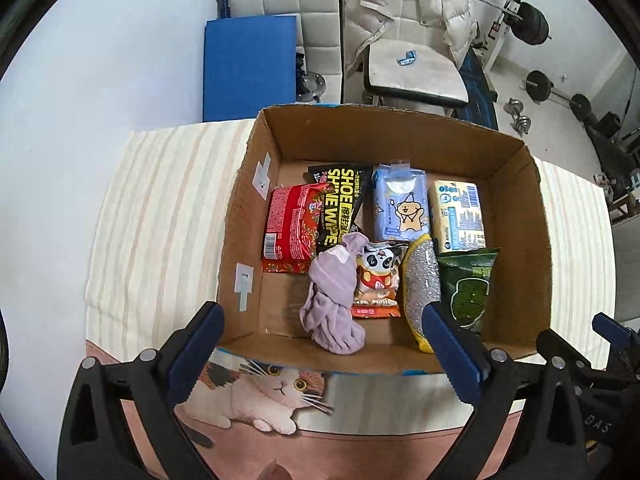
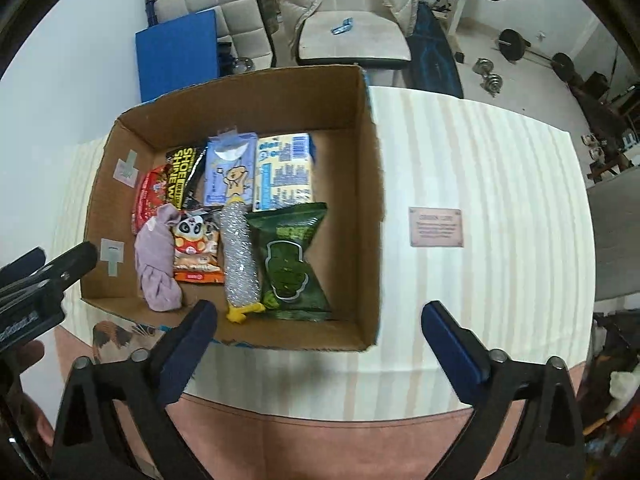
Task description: Organize soft objects
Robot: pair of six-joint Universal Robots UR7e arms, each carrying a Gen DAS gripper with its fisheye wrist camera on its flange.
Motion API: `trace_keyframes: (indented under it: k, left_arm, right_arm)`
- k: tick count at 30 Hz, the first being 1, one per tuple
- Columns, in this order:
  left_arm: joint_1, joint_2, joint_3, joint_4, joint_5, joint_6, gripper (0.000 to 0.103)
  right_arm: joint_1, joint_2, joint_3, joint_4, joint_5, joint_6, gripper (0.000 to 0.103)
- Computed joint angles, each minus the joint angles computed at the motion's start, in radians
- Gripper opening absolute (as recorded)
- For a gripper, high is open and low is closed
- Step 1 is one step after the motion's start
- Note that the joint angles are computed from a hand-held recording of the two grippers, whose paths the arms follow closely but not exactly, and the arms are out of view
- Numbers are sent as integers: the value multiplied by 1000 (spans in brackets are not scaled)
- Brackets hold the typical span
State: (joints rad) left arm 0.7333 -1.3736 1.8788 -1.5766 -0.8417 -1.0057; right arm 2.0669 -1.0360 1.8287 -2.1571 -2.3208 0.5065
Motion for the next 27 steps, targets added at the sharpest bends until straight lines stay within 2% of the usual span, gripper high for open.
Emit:
trace_keyframes:
  k: [6,10,18,27]
  left_arm:
    - [-34,-12,4,25,7,-34,103]
    - [-84,-36,4,35,9,-50,103]
    - [-253,-87,-48,180,28,-179,103]
    - [-418,-122,-107,330,14,-314,103]
  right_arm:
    - [17,-28,10,7,-32,12,103]
    - [44,-63,15,14,-30,7,103]
    - [166,-180,10,100,-60,25,103]
    - [307,-288,-21,249,-94,128,103]
